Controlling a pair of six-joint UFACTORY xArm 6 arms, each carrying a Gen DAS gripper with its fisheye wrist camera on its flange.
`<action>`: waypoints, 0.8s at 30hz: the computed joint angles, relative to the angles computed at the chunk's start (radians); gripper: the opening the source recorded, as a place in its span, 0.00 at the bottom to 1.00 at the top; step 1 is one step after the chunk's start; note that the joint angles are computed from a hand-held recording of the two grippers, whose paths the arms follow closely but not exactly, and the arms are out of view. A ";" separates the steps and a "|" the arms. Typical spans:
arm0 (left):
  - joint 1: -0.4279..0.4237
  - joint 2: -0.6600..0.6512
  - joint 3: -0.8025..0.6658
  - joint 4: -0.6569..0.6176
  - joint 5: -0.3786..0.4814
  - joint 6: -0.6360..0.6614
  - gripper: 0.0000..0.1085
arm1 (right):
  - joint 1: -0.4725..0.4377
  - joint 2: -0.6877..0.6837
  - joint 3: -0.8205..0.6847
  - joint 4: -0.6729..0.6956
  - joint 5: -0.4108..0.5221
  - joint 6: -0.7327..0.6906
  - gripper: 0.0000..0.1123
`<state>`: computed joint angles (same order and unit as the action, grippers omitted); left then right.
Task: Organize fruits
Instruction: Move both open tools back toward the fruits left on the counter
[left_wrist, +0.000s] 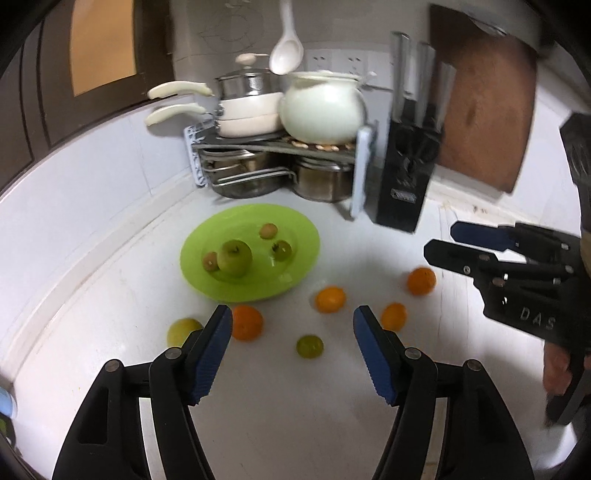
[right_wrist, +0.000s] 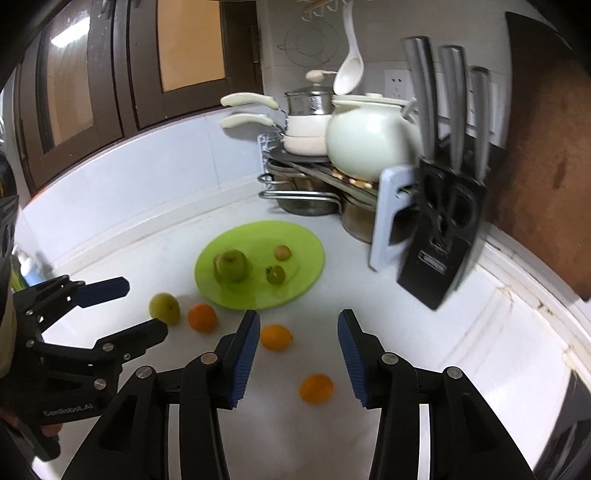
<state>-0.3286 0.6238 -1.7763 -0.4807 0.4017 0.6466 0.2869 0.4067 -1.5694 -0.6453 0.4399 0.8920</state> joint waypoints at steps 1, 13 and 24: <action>-0.004 -0.008 0.021 -0.012 -0.010 0.020 0.62 | 0.000 -0.011 0.021 -0.001 0.002 0.007 0.40; -0.035 -0.008 0.133 -0.016 -0.108 0.105 0.61 | -0.002 -0.041 0.162 0.038 -0.003 0.009 0.40; -0.022 0.148 -0.046 0.062 0.009 0.015 0.50 | -0.009 0.042 0.121 0.161 -0.018 -0.101 0.40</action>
<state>-0.3508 0.7714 -1.8222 -0.4186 0.4108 0.6613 0.2775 0.4485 -1.4481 -0.4841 0.4219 0.7913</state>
